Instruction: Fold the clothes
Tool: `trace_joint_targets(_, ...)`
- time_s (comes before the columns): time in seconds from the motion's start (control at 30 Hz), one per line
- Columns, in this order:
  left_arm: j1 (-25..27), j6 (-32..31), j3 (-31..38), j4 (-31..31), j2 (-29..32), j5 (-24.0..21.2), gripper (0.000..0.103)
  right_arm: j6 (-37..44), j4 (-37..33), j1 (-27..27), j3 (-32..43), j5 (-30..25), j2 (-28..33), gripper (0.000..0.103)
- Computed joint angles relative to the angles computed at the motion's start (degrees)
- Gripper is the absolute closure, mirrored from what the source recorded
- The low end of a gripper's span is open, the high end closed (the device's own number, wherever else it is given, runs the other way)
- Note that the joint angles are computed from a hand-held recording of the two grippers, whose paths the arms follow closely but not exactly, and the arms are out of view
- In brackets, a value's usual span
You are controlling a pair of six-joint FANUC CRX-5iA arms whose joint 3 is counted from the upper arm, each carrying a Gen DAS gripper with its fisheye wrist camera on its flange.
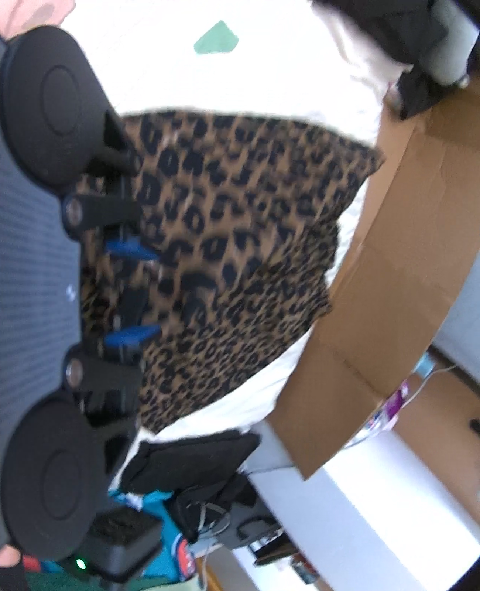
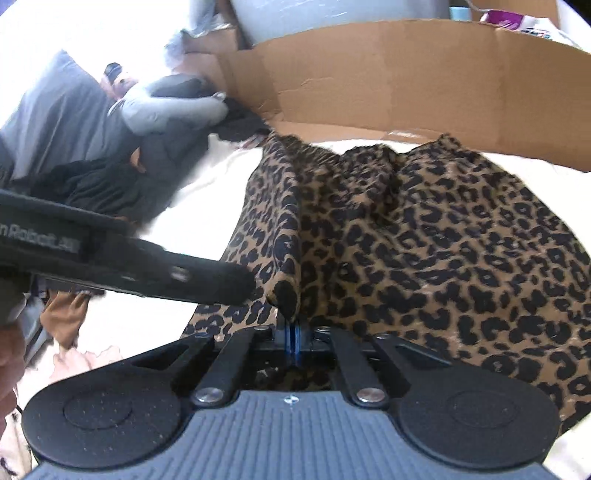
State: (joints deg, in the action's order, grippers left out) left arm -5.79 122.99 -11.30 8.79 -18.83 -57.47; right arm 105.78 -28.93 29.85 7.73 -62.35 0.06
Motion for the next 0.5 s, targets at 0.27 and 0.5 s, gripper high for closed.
trace_joint_targets(0.27, 0.7, 6.8, 0.4, -6.0, -0.2, -6.3, 0.057, 0.1, -0.6, -4.7, 1.9, -0.5, 0.8, 0.103)
trace_joint_targets(0.5, 0.4, 5.3, 1.0, -7.6, 0.8, -9.4, 0.055, -2.2, 1.0, -8.1, 2.4, -0.6, 1.3, 0.103)
